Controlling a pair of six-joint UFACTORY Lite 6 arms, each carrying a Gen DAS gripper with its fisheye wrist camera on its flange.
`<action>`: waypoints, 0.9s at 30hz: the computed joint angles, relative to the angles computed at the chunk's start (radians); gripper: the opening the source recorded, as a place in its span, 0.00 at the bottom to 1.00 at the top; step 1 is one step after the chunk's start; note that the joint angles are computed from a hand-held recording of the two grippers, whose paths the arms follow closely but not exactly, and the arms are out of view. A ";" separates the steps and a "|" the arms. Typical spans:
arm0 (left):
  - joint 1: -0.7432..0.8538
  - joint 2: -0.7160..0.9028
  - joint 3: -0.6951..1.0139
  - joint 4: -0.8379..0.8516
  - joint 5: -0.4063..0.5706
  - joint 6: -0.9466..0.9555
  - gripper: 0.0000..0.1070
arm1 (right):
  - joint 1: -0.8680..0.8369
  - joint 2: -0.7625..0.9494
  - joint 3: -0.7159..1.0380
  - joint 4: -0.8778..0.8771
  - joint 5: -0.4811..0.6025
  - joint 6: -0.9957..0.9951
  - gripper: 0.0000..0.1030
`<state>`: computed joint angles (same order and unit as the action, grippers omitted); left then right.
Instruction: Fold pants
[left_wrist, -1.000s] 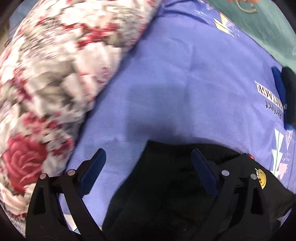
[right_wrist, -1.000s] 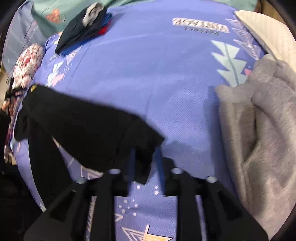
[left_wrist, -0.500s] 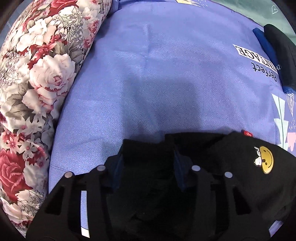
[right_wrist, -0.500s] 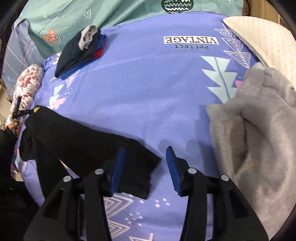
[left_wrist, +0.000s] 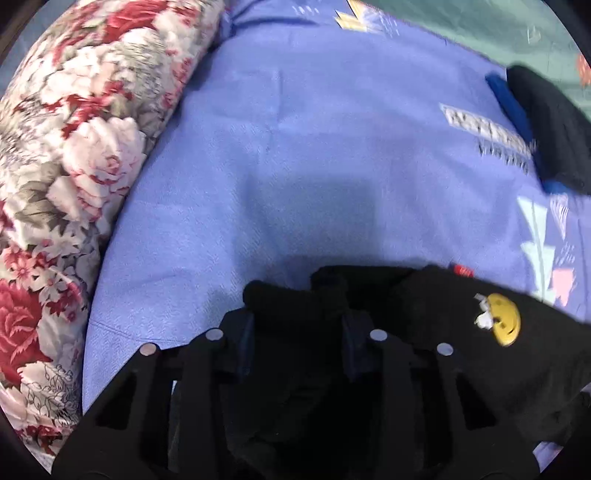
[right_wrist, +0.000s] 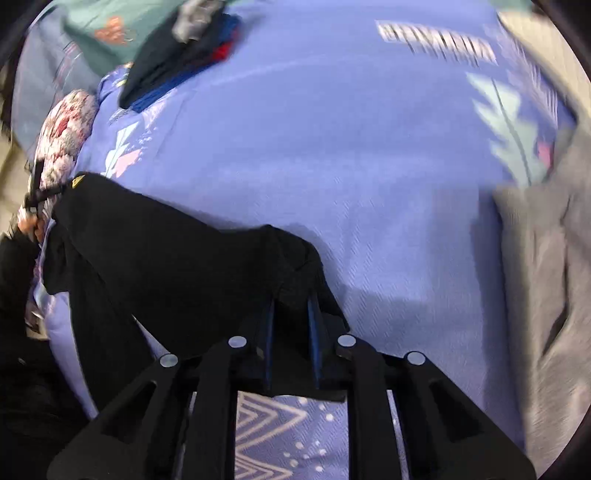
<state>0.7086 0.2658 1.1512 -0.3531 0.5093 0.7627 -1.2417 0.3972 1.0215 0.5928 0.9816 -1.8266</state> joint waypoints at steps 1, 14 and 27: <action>0.027 0.002 0.043 -0.059 0.035 0.028 0.34 | -0.008 -0.031 -0.005 0.038 0.019 -0.030 0.14; -0.057 0.257 0.514 -0.025 0.094 -0.293 0.37 | 0.278 0.103 0.452 0.315 0.024 0.282 0.14; -0.128 0.541 0.791 0.269 0.178 -0.639 0.70 | 0.591 0.289 0.464 0.301 -0.665 0.479 0.84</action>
